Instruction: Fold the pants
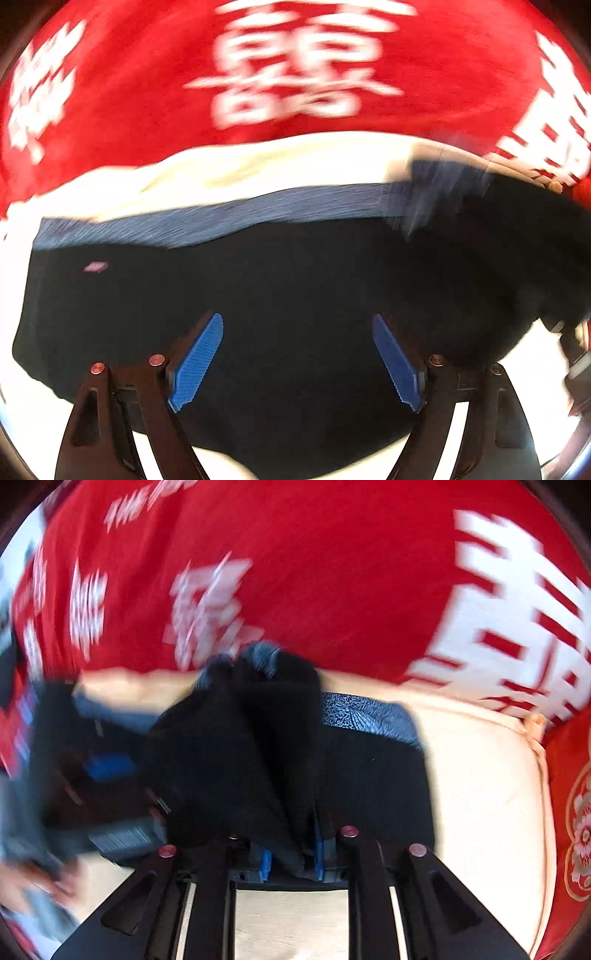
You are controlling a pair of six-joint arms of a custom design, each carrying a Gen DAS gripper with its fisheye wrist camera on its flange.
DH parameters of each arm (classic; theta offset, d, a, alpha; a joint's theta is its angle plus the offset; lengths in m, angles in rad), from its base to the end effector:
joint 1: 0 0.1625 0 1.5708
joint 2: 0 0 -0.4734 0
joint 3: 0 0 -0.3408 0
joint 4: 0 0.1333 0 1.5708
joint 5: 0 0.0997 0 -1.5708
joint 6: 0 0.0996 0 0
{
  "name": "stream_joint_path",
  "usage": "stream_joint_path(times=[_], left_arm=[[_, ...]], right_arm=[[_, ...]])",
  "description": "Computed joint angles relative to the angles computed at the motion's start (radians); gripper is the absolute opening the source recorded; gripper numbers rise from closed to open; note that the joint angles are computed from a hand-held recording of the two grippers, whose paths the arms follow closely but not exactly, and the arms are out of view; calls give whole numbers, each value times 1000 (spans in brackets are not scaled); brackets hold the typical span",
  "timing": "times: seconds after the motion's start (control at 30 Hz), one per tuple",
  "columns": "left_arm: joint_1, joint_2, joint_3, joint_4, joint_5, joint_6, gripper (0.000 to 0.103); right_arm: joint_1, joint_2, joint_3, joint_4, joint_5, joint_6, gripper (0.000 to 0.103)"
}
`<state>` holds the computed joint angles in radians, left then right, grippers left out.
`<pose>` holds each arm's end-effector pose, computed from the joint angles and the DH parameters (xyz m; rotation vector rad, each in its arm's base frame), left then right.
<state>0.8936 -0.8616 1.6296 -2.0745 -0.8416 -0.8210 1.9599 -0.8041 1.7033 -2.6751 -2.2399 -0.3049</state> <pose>-0.2393 -0.6163 0.1873 -0.0511 2.4100 -0.3914 0.3143 -0.5780 0.1805 0.7559 -2.3498 0.2897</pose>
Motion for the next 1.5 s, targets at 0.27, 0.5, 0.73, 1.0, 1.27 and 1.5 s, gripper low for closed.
stream_joint_path(times=[0.27,0.5,0.73,1.0,1.27,1.5], left_arm=[[33,-107,104,-8,-16,-19,84],[27,-106,57,-114,-140,79,84],[46,-55,-24,-186,-390,201,84],[50,79,-148,-84,-452,181,40],[-6,20,-36,-60,-356,192,34],[-58,-27,5,-56,-213,90,66]], right_arm=[[90,34,101,-75,-151,-57,58],[-61,-159,90,186,338,471,58],[-221,-219,173,17,548,742,51],[-297,-200,172,-17,653,843,5],[-246,-196,157,109,574,684,5],[-222,-195,85,272,570,587,19]])
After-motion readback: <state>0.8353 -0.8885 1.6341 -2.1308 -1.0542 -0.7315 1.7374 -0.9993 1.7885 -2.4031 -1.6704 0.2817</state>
